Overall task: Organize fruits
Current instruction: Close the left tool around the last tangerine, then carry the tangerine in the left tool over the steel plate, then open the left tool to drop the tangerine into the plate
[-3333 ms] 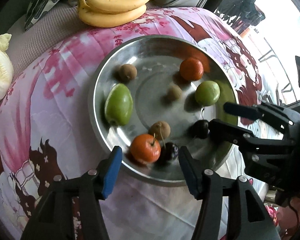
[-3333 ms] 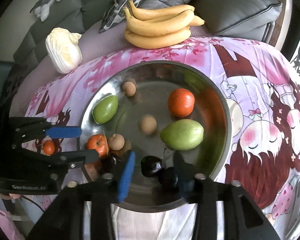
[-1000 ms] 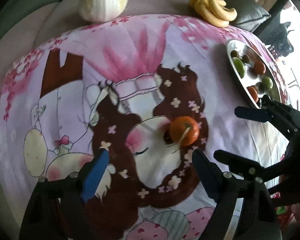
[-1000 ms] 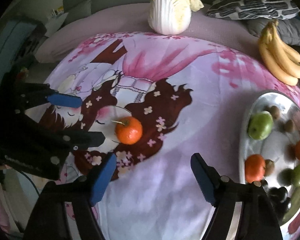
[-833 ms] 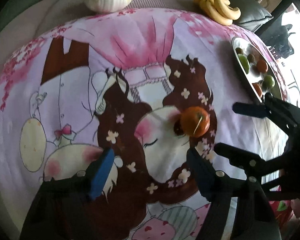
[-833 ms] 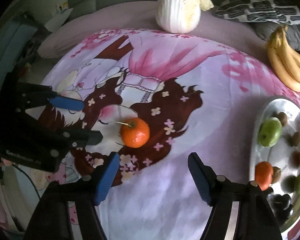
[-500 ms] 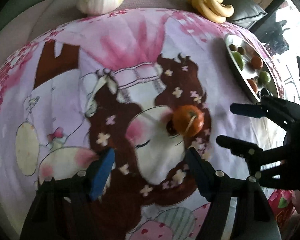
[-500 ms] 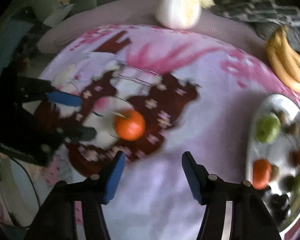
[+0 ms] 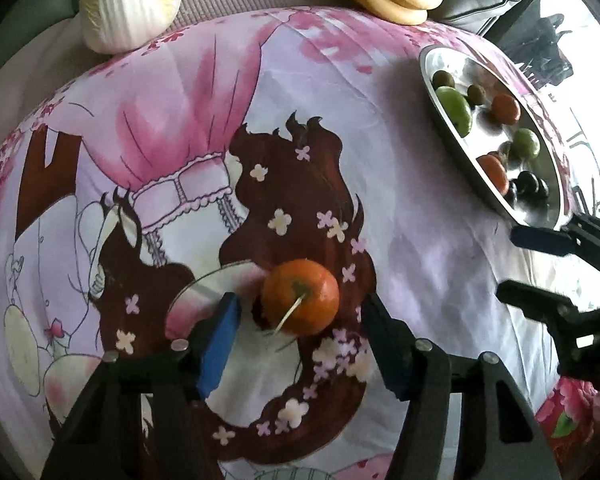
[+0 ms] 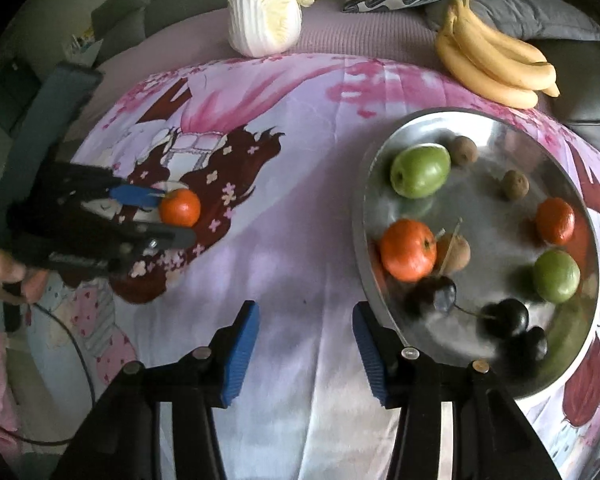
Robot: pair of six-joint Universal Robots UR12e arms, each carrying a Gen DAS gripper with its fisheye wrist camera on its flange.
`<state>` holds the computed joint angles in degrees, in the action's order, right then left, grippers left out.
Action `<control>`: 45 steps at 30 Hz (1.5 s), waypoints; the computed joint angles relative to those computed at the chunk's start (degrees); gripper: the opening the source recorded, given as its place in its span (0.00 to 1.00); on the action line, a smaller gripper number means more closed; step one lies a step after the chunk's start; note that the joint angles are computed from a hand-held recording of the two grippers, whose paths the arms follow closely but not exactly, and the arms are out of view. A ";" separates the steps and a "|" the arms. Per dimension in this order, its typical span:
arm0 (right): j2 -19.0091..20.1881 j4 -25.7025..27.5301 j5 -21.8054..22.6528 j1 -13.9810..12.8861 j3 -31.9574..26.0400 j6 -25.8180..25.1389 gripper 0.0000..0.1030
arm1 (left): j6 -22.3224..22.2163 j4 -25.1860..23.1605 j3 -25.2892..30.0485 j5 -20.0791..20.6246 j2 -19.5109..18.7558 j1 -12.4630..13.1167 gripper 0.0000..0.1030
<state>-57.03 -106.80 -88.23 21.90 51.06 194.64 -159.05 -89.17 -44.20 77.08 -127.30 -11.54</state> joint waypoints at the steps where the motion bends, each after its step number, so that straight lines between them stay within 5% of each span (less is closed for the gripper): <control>1: -0.29 -0.28 -0.06 0.00 0.47 0.05 0.50 | -0.37 -0.06 0.56 0.84 -0.43 -0.35 0.56; 8: -1.37 -1.57 0.72 -0.23 1.91 0.92 0.50 | -3.04 0.23 3.99 4.16 -2.87 -1.81 0.38; 17: -4.43 -5.02 2.09 -1.22 5.74 2.35 0.50 | -3.36 -0.65 6.21 3.02 -2.78 -2.77 0.37; 30: -9.66 -7.80 -0.51 -4.83 12.80 7.54 0.50 | -0.34 -9.28 24.37 -3.55 -11.71 -8.70 0.38; 40: -11.82 -8.22 -0.34 -6.63 16.34 9.37 0.50 | -1.49 -9.70 24.37 -3.82 -12.42 -10.66 0.38; 45: -12.11 -8.80 -0.45 -6.61 16.65 9.70 0.50 | -3.74 -6.70 18.18 -4.45 -9.05 -10.36 0.46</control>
